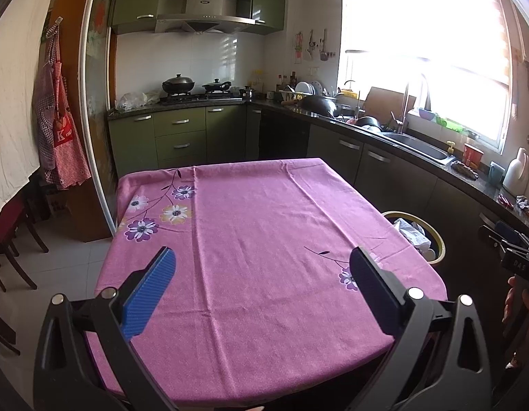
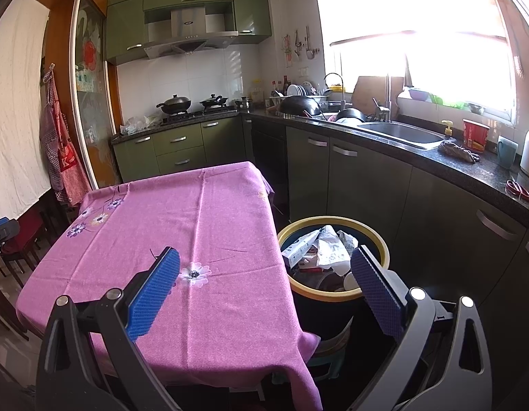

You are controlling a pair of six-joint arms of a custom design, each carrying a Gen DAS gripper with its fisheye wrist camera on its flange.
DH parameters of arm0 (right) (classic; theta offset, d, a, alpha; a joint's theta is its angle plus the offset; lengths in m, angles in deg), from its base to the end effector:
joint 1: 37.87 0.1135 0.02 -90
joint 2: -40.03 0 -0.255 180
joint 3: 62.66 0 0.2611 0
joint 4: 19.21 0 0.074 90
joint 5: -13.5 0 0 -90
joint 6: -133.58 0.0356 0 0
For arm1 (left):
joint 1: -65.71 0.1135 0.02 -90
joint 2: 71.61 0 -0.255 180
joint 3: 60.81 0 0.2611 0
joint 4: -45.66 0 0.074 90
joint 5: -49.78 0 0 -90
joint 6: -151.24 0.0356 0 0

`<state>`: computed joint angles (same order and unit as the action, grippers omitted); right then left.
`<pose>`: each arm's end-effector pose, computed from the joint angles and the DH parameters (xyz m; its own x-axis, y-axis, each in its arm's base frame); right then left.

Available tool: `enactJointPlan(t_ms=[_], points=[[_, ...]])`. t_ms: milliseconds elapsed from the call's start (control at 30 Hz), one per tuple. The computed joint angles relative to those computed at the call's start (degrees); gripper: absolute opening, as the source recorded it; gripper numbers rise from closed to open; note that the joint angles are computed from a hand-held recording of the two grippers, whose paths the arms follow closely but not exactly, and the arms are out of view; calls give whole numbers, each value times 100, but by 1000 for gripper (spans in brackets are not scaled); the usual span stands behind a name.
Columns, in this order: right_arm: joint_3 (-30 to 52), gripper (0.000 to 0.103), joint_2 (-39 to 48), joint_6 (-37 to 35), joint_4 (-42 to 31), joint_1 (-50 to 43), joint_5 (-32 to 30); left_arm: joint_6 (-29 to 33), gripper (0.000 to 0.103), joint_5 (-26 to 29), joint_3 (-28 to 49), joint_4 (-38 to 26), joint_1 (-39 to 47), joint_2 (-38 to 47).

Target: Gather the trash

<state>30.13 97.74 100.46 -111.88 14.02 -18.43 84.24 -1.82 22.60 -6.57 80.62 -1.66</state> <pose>0.1146 0.0972 0.4008 -0.3981 0.2102 -0.8929 0.3624 0.9303 0.0574 0.2627 0.0471 0.3500 -0.4529 0.1963 -0.8697 0.4816 0.8748 -0.0534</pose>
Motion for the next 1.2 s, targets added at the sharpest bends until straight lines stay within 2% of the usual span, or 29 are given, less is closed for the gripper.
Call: enactJointPlan(t_ms=[1200], points=[[-64,98,-6,-45,55,-62,-122,159,97,-104,-50,15,-74,60]])
